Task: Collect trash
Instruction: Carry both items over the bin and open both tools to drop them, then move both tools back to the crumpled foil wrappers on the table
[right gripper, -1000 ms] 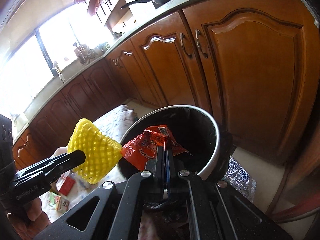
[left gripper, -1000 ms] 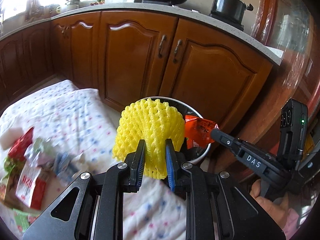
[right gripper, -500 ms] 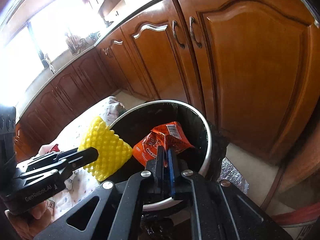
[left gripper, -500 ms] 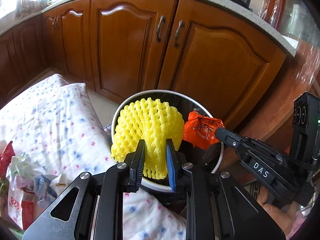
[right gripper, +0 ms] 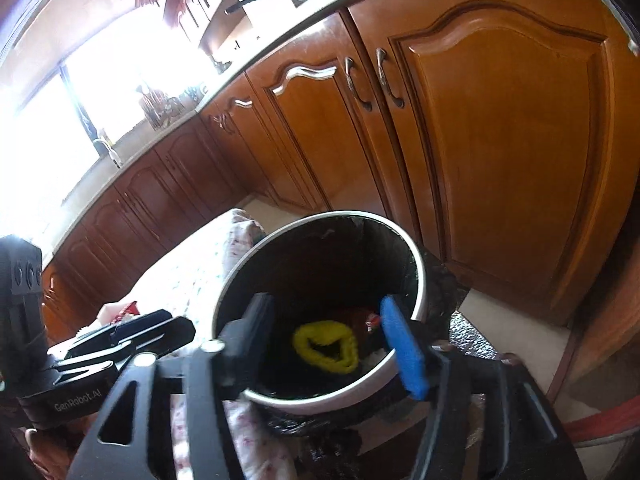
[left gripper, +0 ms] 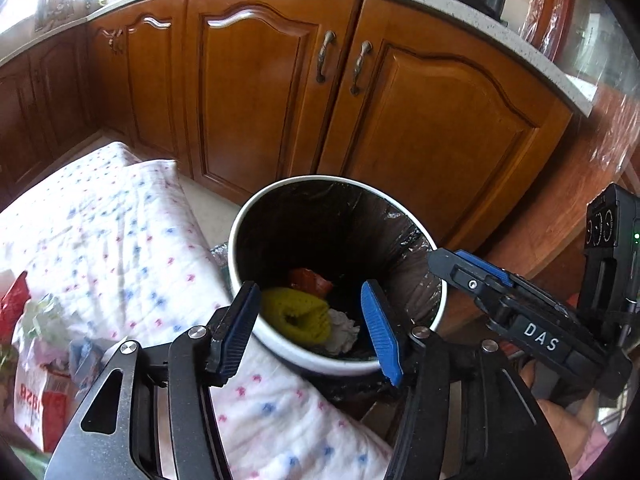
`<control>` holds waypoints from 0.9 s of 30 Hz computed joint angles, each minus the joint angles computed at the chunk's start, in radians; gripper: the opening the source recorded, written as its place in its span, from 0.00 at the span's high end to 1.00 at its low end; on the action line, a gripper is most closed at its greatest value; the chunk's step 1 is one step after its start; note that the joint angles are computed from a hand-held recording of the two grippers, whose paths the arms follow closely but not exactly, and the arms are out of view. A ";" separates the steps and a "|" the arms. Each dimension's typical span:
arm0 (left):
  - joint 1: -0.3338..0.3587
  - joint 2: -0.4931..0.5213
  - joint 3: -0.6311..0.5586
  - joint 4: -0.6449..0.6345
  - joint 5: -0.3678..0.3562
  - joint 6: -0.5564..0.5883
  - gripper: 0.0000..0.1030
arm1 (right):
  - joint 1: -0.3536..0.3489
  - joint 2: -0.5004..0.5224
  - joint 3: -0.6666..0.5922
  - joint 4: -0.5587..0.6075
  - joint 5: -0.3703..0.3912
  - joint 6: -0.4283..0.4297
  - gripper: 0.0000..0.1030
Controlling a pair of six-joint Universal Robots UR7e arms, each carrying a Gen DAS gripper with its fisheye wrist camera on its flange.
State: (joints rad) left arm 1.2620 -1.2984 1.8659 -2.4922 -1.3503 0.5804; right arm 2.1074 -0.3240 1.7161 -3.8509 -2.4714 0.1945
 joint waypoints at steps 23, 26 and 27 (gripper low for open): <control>0.189 -0.204 0.021 -0.043 -0.015 0.043 0.36 | 0.105 0.156 -0.158 0.070 0.077 0.045 0.16; 0.216 -0.208 0.005 -0.043 -0.016 0.043 0.36 | 0.112 0.171 -0.190 0.105 0.091 0.034 0.16; 0.223 -0.209 0.000 -0.043 -0.018 0.043 0.36 | 0.113 0.176 -0.197 0.113 0.098 0.031 0.16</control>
